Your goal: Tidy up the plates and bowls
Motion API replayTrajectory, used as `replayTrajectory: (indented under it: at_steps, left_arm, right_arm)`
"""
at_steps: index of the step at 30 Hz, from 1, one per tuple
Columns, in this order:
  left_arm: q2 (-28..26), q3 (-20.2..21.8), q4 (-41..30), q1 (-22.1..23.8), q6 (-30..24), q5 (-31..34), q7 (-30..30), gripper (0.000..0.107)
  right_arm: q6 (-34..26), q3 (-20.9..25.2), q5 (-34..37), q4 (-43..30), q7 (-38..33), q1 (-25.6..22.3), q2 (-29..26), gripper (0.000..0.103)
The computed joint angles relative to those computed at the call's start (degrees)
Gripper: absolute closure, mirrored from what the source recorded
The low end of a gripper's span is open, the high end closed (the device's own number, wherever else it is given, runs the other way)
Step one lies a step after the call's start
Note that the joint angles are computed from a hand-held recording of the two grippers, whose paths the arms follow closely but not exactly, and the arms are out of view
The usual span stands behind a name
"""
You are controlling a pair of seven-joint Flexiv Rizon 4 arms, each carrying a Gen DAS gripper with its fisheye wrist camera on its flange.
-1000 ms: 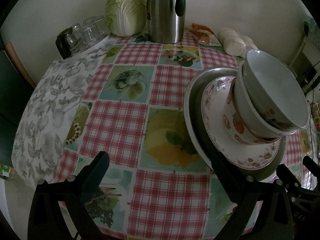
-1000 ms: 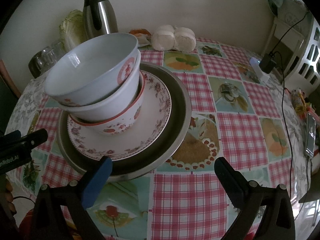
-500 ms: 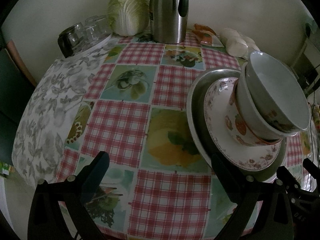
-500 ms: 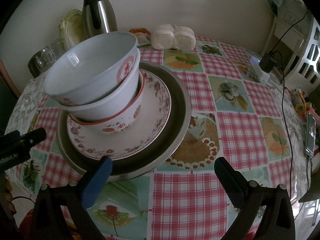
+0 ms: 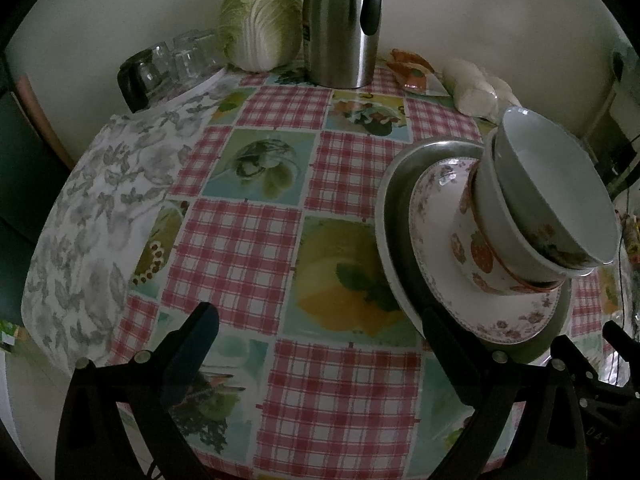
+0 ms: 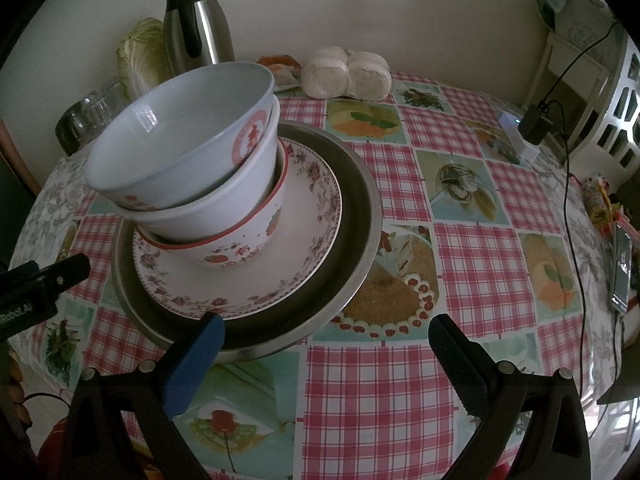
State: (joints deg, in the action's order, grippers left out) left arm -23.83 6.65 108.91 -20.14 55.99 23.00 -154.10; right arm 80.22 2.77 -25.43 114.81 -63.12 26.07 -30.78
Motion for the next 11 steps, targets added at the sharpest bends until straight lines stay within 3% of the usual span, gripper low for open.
replayTrajectory:
  at_steps: [11]
  left_arm:
    - [0.8,0.5,0.2,-0.6,1.7,2.4,-2.7,0.005]
  right_arm:
    - [-0.1,0.1,0.2,-0.1,-0.2,0.0,-0.1,0.000]
